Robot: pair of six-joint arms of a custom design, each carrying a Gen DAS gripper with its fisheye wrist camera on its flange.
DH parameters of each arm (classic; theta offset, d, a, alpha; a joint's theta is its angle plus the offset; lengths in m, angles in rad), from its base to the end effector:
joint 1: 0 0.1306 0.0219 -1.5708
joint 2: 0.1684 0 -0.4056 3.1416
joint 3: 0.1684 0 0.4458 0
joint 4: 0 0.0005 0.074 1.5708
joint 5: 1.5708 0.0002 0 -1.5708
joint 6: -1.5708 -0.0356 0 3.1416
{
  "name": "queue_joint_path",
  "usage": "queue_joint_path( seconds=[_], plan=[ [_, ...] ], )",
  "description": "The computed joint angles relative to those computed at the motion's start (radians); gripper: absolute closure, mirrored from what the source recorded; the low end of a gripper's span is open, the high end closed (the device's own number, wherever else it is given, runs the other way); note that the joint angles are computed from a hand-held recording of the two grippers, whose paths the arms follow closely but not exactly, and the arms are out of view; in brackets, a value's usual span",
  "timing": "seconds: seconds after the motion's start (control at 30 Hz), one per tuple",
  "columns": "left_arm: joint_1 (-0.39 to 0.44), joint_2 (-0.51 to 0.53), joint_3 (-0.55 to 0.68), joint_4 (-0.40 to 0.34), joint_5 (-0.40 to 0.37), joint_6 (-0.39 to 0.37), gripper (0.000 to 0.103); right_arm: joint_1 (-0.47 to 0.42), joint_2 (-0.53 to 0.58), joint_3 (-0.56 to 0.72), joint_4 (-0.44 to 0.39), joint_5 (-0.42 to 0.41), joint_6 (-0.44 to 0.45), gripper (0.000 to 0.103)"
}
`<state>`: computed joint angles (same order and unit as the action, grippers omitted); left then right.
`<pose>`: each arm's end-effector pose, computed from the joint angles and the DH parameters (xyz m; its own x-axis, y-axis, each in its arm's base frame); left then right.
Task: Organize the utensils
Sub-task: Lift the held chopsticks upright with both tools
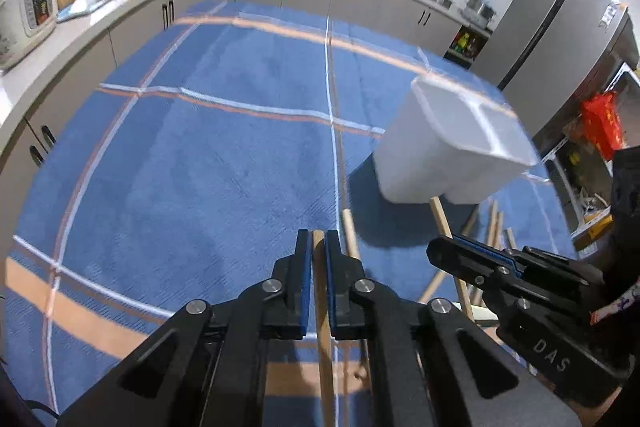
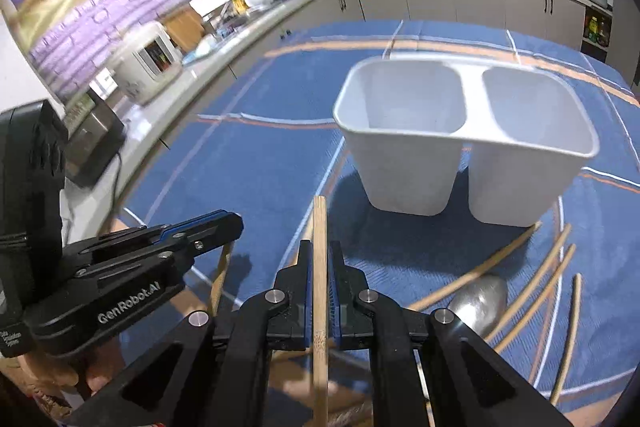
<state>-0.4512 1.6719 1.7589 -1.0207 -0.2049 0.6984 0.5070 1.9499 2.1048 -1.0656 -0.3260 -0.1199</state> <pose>0.5776 -0.2724 0.4727 -0.7585 -0.3320 -0.5607 -0.2216 0.9406 -0.2572 0.6411 0.3685 0.4605 -0.7612 -0.2931 -0.5785 -0.5445 0.7734 0.3245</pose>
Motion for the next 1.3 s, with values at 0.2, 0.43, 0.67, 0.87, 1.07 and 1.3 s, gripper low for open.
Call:
queue_joint_path(
  seconds=[0.2,0.43,0.67,0.87,1.07,1.3],
  plan=[
    [-0.038,-0.087,-0.044,0.040,-0.059,0.023,0.097,-0.004,-0.089,-0.093,0.085,-0.019,-0.056,0.096],
    [-0.088,-0.154,-0.049,0.073,-0.141,0.032,0.097,-0.026,-0.202,-0.198,0.174,-0.020,-0.106,0.096],
    [-0.122,-0.168,0.000,0.101,-0.200,-0.023,0.098,-0.065,-0.272,-0.252,0.240,-0.018,-0.158,0.096],
    [-0.128,-0.154,0.055,0.141,-0.212,-0.082,0.098,-0.094,-0.291,-0.248,0.279,-0.012,-0.195,0.096],
    [-0.124,-0.131,0.110,0.155,-0.202,-0.120,0.103,-0.111,-0.289,-0.229,0.321,0.006,-0.221,0.096],
    [-0.094,-0.074,0.175,0.111,-0.201,-0.116,0.103,-0.123,-0.254,-0.167,0.328,0.011,-0.211,0.096]
  ],
)
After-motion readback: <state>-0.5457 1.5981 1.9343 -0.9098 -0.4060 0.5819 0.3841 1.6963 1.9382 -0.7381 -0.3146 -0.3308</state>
